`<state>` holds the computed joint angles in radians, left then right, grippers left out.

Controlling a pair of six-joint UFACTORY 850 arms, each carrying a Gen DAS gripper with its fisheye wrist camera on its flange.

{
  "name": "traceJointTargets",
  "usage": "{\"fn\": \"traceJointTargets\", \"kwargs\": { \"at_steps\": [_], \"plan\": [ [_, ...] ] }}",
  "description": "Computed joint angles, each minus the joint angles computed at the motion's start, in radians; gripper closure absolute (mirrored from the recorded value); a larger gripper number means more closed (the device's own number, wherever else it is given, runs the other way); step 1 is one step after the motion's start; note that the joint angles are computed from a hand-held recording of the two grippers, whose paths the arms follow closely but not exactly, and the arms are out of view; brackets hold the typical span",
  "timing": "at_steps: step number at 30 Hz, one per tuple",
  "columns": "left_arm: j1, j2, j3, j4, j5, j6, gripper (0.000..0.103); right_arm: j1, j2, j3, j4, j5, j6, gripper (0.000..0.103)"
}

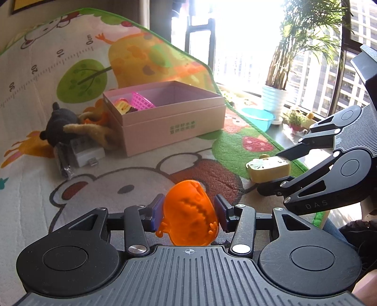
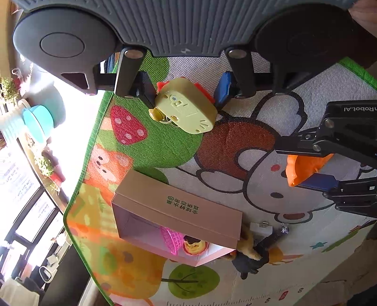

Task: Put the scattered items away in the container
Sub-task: 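Carry the orange cup with the left tool while right tool carries the music box toward the pink box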

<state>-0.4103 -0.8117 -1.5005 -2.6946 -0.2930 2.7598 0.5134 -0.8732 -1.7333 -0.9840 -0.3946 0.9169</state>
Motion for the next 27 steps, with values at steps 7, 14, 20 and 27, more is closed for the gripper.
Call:
{"fn": "traceJointTargets", "kwargs": {
  "at_steps": [7, 14, 20, 27],
  "plan": [
    [0.006, 0.000, 0.004, 0.017, -0.021, -0.018, 0.052, 0.006, -0.008, -0.016, 0.005, -0.033, -0.004, 0.049],
    [0.006, 0.005, 0.010, 0.026, -0.034, -0.019, 0.052, -0.002, 0.007, 0.001, -0.049, -0.021, 0.071, 0.049],
    [0.007, -0.014, -0.041, 0.103, -0.015, -0.102, 0.052, -0.029, 0.031, 0.024, -0.042, 0.047, 0.110, 0.049],
    [0.004, -0.044, -0.112, 0.156, 0.023, -0.156, 0.052, -0.042, 0.060, 0.078, -0.181, 0.161, 0.268, 0.049]
  ]
}}
